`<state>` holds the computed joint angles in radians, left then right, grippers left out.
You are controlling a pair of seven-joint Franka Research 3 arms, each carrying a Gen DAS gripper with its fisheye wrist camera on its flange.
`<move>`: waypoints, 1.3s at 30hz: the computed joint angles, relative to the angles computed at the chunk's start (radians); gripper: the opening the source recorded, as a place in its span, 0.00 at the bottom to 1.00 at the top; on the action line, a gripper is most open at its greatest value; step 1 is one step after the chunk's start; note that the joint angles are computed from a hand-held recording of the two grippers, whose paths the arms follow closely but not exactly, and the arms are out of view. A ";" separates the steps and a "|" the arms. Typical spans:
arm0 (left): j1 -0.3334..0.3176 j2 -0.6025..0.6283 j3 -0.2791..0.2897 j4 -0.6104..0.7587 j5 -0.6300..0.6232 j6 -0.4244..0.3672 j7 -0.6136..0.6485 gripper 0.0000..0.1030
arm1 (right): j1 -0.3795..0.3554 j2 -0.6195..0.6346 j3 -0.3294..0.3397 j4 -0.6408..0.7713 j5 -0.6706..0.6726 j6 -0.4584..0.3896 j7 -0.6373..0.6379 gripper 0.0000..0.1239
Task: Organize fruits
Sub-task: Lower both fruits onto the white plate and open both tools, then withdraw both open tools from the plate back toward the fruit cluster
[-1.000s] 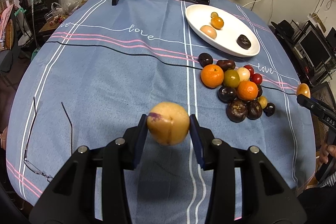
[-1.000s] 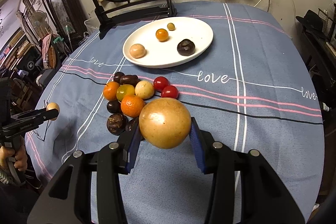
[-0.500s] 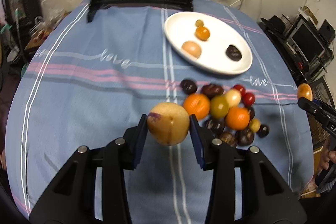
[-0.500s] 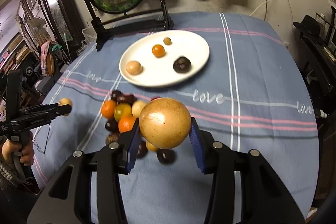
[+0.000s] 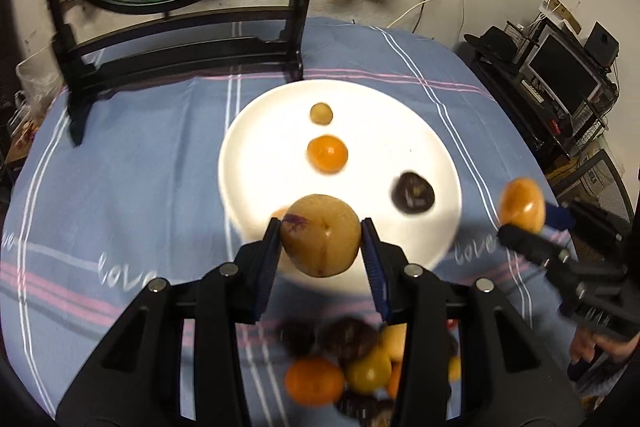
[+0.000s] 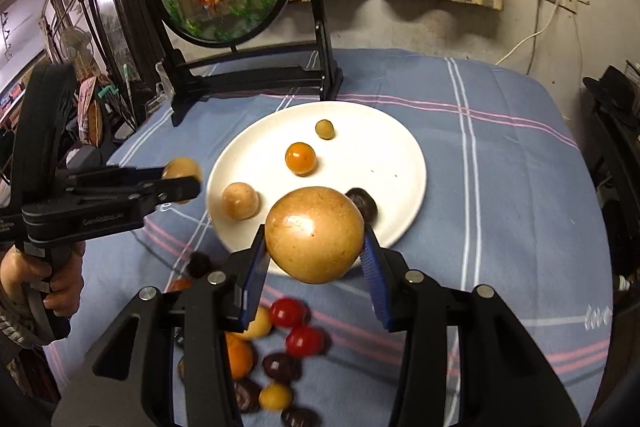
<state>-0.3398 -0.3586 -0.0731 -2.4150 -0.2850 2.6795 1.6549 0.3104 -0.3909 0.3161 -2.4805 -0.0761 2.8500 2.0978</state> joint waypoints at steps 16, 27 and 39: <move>0.114 0.275 -0.085 0.184 0.062 0.031 -0.037 0.40 | 0.041 0.213 -0.053 0.104 -0.030 0.056 -0.023 0.39; 0.116 0.186 -0.093 0.134 0.141 0.042 -0.114 0.56 | 0.013 0.134 -0.025 0.072 -0.140 0.059 0.070 0.49; 0.089 -0.141 -0.075 -0.040 0.282 -0.028 -0.269 0.68 | 0.032 -0.118 0.039 -0.057 -0.055 -0.027 0.092 0.51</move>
<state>-0.2509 -0.4996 -0.1481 -2.4552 -0.0028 2.6518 1.3854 0.3423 -0.5092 0.3555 -2.5374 -0.1312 2.8233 2.1898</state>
